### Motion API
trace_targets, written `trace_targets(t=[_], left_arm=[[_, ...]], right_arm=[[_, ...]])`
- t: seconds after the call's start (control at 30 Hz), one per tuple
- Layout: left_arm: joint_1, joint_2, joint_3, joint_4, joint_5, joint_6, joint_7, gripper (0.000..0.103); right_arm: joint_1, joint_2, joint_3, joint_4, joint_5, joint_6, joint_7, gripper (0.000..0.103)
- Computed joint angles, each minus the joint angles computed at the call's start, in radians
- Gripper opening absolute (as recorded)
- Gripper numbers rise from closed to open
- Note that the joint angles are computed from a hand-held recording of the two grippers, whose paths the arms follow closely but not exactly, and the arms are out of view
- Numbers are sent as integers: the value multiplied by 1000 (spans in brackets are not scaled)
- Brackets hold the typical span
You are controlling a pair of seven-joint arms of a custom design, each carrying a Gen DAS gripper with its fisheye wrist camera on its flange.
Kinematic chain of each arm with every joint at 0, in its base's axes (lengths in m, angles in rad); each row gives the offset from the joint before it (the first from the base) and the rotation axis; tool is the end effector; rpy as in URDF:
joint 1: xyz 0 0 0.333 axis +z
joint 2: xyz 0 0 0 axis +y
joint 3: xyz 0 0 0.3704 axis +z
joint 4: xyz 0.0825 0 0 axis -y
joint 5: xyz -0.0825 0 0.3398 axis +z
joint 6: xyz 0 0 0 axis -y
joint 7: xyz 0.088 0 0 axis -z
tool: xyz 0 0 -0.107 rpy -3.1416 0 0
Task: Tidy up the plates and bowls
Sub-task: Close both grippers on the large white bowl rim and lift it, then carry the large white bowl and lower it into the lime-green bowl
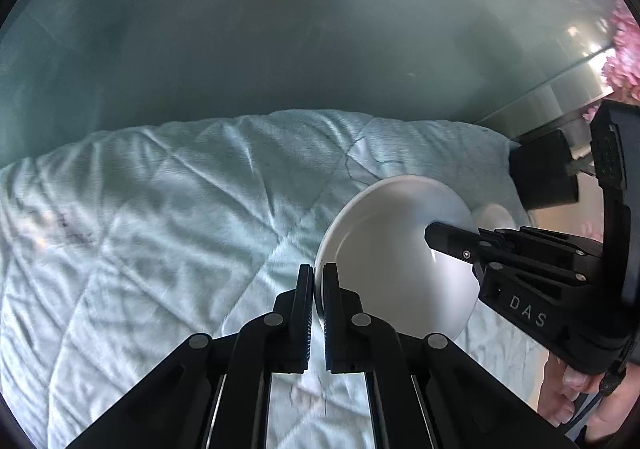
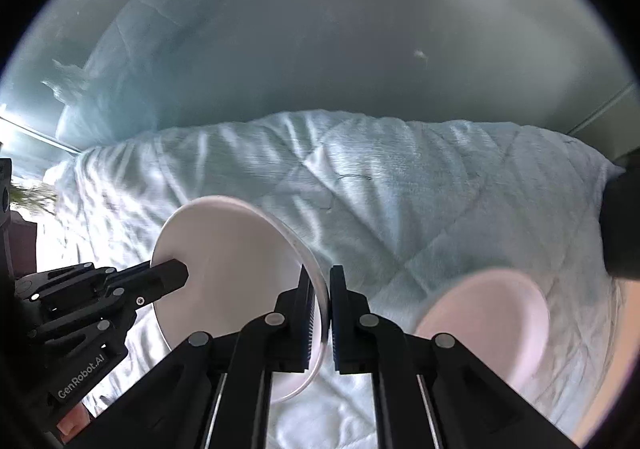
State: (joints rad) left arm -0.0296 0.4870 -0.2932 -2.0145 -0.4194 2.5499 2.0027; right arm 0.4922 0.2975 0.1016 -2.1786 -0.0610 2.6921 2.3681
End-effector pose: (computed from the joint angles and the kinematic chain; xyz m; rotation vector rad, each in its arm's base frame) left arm 0.5831 -0.1724 0.3055 1.6296 -2.3874 0.4577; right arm 0.4740 0.3183 0.3618 -1.8970 2.2258 -0.0335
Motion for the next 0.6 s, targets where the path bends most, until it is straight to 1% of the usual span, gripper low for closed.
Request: trace_targets(t=[0.1,0.17,0.23,0.3,0.33,0.4,0.47,0.53,0.6], left_arm=[[12,-104,-9,-64,-19,-17,16,0],[22,-167,1,-87,-38,-44,37,0],[21,-252,15,-134,-61,-64,53,0],[34,-319,46,-155,-90,-127,91,0],[40,-375,63,-182,-100,-159,116,0],[33,-457,98,-224,-105,-195,145,0],[28,-562,140,-277,-111,-240,181,0],[27,-685,191,-328,-120,-314,215,0],[21,-779,228,-375,-109,-362,223,0]], right_arm=[[43,-67,-10,-13,-52,-36,71,6],[66,-120,-6,-14,-94,-77,136,6],[76,-163,12,-20,-124,-103,192,5],[87,-223,39,-36,-149,-135,248,5],[90,-246,54,-38,-158,-158,270,5],[99,-297,86,-40,-175,-205,317,5],[107,-336,116,-42,-183,-237,355,5],[118,-377,149,-48,-202,-256,418,5],[135,-413,190,-49,-219,-287,488,5]])
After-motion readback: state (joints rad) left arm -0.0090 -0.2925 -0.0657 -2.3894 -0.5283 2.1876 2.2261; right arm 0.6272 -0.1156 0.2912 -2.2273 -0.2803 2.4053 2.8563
